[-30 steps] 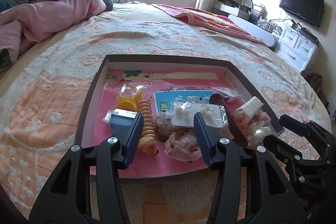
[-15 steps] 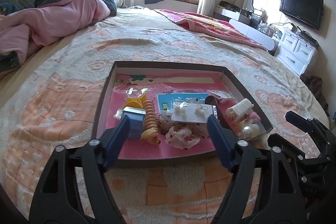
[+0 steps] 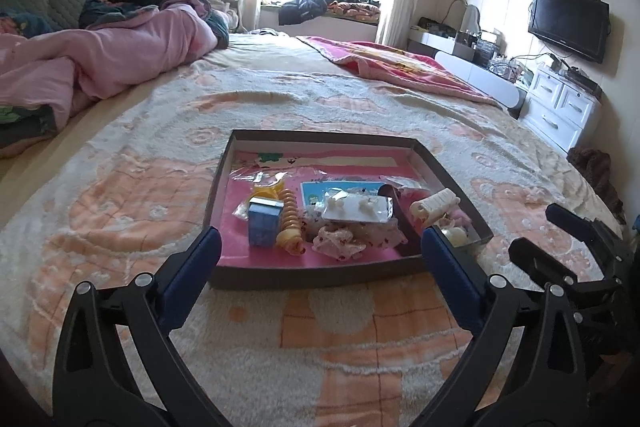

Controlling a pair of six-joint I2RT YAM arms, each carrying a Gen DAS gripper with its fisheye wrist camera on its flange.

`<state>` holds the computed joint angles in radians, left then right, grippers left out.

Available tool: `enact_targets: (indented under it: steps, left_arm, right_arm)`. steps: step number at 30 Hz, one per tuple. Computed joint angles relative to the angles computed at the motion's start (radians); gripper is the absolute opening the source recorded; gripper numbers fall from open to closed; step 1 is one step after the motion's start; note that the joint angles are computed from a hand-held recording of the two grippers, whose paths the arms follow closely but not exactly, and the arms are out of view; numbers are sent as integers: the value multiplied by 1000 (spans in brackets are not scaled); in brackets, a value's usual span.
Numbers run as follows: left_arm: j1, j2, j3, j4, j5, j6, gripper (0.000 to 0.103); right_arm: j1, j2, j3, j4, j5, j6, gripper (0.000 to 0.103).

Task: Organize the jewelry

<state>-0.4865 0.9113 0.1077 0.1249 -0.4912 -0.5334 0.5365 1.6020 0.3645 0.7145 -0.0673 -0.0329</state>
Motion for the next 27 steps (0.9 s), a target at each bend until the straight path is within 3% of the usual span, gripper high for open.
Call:
enact_targets:
  steps: [13,22,27]
  left_arm:
    - [-251,-186,-45,-255,-218,-201,92]
    - [-435,-152,-54,-352,-356,-399,92]
    - [-497,-141,-56,-406,-419,-488,92]
  right_arm:
    - [20,-142,-116,-14,13,13,96]
    - [5,-132,-183,53,19,39,96]
    - [-12,-104,-234,157,19,53,96]
